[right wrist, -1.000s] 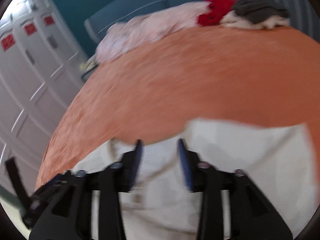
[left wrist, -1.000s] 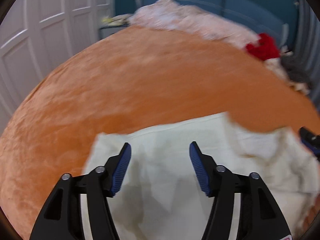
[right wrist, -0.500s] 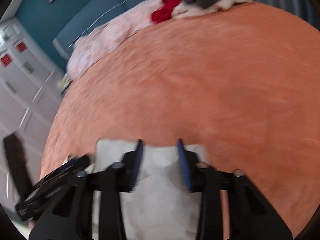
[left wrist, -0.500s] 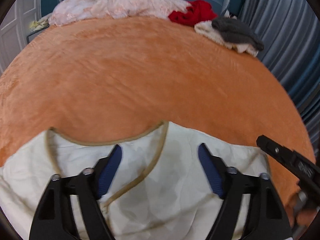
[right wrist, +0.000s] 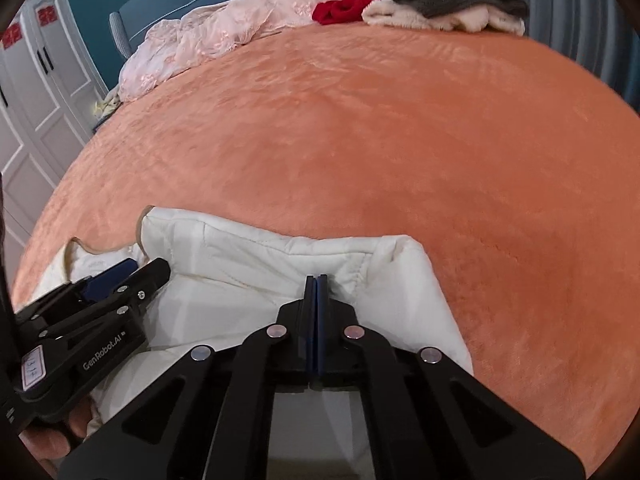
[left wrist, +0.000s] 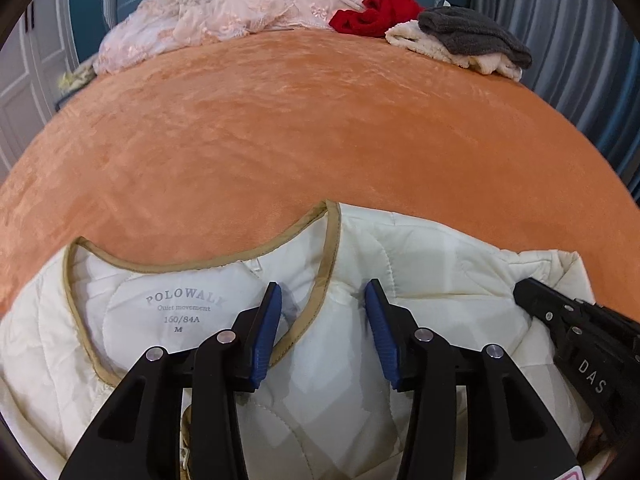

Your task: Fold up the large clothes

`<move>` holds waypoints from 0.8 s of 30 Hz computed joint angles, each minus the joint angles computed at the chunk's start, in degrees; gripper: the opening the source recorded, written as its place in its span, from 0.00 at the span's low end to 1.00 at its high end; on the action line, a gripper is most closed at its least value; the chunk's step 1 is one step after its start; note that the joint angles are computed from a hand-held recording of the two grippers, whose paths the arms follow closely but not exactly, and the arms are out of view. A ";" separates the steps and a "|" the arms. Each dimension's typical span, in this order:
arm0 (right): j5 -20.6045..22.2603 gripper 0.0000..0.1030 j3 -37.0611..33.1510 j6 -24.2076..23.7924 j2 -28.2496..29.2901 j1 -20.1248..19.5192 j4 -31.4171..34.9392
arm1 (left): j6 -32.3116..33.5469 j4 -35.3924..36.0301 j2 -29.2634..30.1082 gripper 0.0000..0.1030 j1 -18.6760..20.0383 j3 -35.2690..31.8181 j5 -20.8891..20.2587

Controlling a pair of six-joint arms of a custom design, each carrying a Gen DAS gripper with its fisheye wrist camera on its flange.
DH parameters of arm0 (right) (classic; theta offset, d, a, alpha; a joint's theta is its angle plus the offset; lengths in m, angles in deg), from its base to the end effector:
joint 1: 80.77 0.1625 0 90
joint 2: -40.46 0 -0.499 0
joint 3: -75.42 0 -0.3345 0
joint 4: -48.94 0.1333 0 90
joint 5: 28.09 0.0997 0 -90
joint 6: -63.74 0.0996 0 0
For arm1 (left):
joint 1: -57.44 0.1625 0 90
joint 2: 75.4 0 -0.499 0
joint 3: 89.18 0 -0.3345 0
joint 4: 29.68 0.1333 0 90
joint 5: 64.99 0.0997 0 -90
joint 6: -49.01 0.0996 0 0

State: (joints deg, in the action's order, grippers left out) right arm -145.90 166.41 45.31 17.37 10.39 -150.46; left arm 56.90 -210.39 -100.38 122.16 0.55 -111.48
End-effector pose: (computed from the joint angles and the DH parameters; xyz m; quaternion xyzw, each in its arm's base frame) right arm 0.1013 -0.7160 0.0484 0.0705 -0.9090 0.3063 0.2738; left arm -0.1233 -0.7339 0.0494 0.1785 0.8912 -0.2608 0.3255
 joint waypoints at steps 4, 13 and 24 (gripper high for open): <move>0.20 0.00 1.82 4.40 -2.52 0.80 2.22 | -1.76 1.48 -0.97 0.47 -0.79 0.06 2.15; 6.63 0.20 4.14 5.30 -8.24 7.52 9.22 | -3.79 -2.56 -15.60 0.66 -0.53 11.27 2.31; 5.03 0.09 -3.24 -2.35 3.26 7.60 17.60 | -0.25 -3.91 -12.08 0.50 3.74 13.98 3.60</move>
